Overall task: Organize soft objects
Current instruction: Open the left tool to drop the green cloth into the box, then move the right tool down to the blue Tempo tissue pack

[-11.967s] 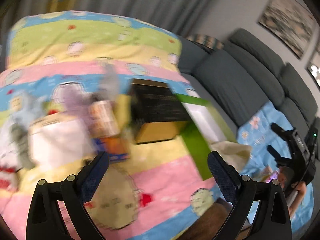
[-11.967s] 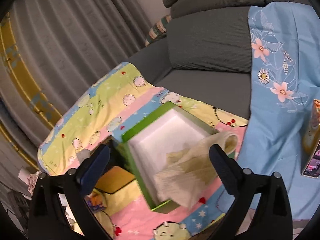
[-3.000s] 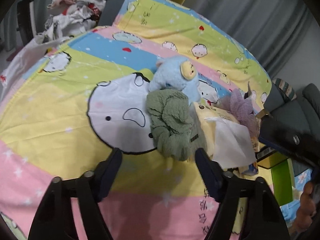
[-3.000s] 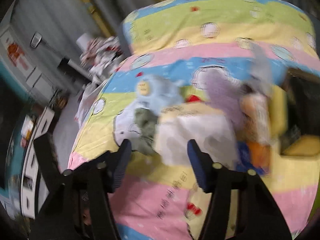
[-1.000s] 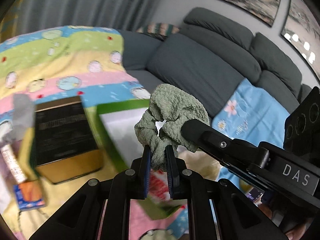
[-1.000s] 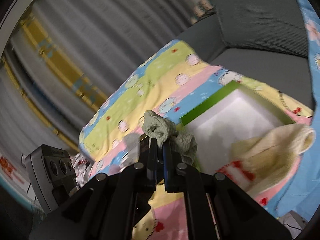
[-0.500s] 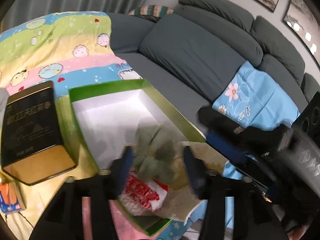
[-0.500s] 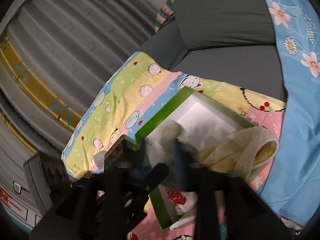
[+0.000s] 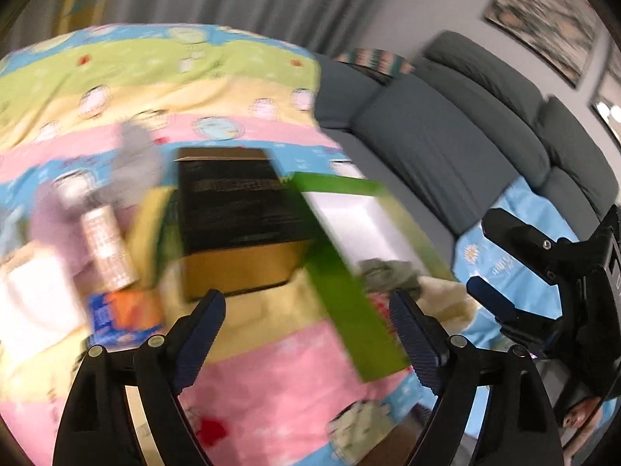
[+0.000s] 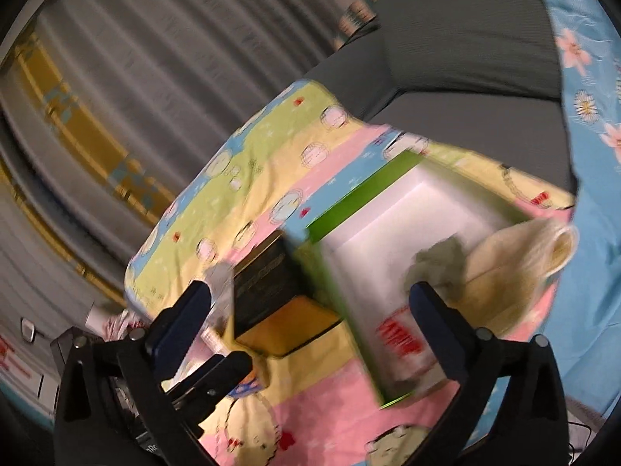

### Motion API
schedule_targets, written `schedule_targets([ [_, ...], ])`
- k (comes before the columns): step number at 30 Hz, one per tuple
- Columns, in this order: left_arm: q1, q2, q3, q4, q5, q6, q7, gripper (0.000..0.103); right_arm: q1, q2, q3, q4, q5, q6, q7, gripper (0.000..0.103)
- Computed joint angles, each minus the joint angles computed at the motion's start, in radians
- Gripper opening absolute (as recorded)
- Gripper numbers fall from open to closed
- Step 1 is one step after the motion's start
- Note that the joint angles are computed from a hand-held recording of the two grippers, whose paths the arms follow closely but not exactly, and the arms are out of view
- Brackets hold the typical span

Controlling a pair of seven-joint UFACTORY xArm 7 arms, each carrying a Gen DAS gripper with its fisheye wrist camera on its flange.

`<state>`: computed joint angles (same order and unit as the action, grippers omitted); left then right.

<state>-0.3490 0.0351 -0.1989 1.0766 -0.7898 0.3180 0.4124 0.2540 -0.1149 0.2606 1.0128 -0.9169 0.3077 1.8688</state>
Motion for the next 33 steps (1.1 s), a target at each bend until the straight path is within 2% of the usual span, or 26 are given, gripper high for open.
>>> schedule_targets([
  [3, 0.03, -0.075, 0.039, -0.118, 0.096, -0.051, -0.109, 0.087, 0.047, 0.104, 0.0, 0.083, 0.072, -0.017, -0.129, 0.102],
  [8, 0.094, -0.162, 0.095, -0.279, 0.309, -0.092, -0.314, 0.087, 0.13, 0.32, 0.015, 0.266, 0.278, 0.039, -0.429, 0.102],
  [11, 0.115, -0.191, 0.137, -0.344, 0.338, -0.092, -0.355, 0.087, 0.166, 0.471, 0.038, 0.421, 0.376, 0.131, -0.596, 0.102],
  [15, 0.124, -0.206, 0.188, -0.4, 0.309, -0.089, -0.35, 0.087, 0.251, 0.622, 0.001, 0.605, 0.397, 0.273, -0.703, 0.101],
  [18, 0.156, -0.223, 0.197, -0.438, 0.345, -0.084, -0.382, 0.087, 0.3, 0.685, -0.035, 0.683, 0.411, 0.317, -0.758, 0.099],
  [22, 0.14, -0.249, 0.241, -0.469, 0.292, -0.074, -0.331, 0.087, 0.361, 0.753, -0.095, 0.785, 0.421, 0.384, -0.829, 0.098],
  [25, 0.157, -0.258, 0.235, -0.484, 0.31, -0.076, -0.346, 0.087, 0.393, 0.798, -0.134, 0.852, 0.448, 0.444, -0.88, 0.094],
  [29, 0.141, -0.261, 0.253, -0.487, 0.279, -0.074, -0.318, 0.087, 0.401, 0.807, -0.162, 0.846, 0.506, 0.391, -0.934, 0.088],
  [31, 0.14, -0.262, 0.253, -0.487, 0.274, -0.074, -0.31, 0.087, 0.393, 0.798, -0.158, 0.821, 0.551, 0.344, -0.977, 0.069],
  [33, 0.14, -0.262, 0.25, -0.487, 0.274, -0.077, -0.307, 0.087, 0.412, 0.793, -0.182, 0.815, 0.568, 0.342, -0.992, 0.069],
])
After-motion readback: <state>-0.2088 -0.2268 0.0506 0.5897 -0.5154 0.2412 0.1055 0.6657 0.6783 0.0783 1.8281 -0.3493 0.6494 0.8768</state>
